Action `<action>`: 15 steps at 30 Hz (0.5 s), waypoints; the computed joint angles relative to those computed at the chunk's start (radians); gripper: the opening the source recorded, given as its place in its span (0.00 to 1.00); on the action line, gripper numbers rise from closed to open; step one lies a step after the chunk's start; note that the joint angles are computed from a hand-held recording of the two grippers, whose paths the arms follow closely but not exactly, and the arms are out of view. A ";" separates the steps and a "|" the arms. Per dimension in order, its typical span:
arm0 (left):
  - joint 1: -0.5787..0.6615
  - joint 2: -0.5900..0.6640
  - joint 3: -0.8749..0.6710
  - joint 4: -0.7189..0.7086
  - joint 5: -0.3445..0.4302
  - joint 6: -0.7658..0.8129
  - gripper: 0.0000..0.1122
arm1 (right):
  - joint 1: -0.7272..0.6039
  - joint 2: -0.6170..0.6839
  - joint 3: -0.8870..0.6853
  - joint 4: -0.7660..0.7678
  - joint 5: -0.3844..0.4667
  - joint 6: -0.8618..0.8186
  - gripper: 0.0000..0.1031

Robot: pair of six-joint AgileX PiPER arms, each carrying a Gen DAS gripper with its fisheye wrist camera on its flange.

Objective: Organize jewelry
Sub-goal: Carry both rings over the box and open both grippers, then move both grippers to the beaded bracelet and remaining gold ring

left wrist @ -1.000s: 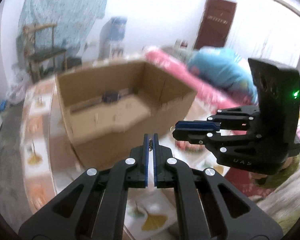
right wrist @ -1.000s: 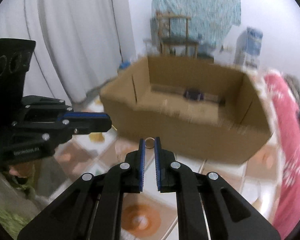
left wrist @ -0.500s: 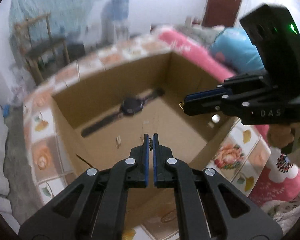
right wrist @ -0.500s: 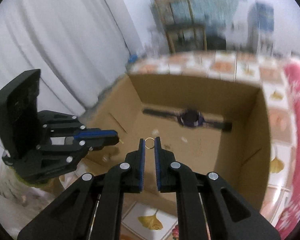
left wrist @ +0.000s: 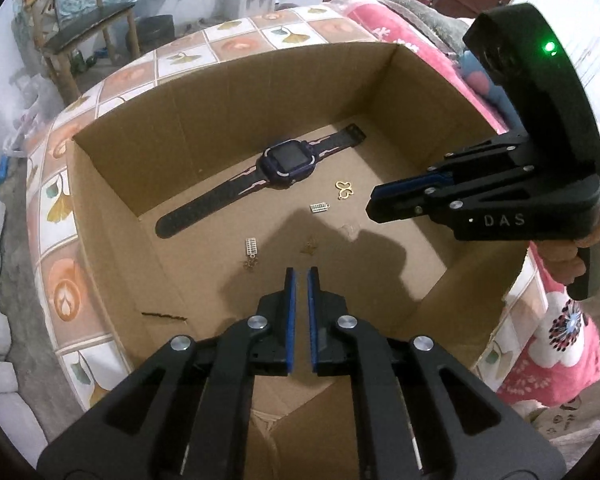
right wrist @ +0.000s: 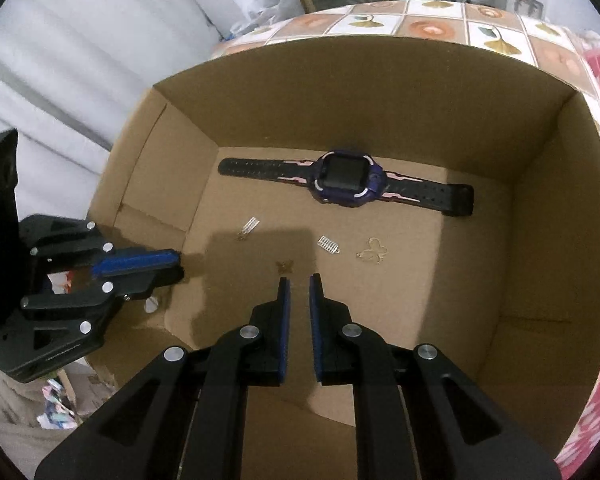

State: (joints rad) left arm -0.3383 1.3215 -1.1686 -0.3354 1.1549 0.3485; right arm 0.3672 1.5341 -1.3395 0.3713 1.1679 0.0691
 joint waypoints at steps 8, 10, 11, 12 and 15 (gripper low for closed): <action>0.021 -0.024 -0.022 -0.012 -0.001 -0.006 0.22 | -0.036 -0.042 0.012 0.008 -0.033 -0.012 0.18; 0.027 -0.045 -0.023 -0.010 -0.007 -0.011 0.23 | -0.044 -0.083 0.023 0.014 -0.043 -0.013 0.21; 0.028 -0.062 -0.021 -0.004 -0.012 -0.014 0.26 | -0.051 -0.111 0.032 0.017 -0.046 -0.015 0.26; 0.028 -0.094 -0.013 0.007 -0.022 -0.017 0.29 | -0.056 -0.152 0.044 0.021 -0.054 -0.015 0.27; 0.036 -0.208 0.027 0.016 -0.059 -0.006 0.42 | -0.064 -0.256 0.074 0.026 -0.071 -0.023 0.28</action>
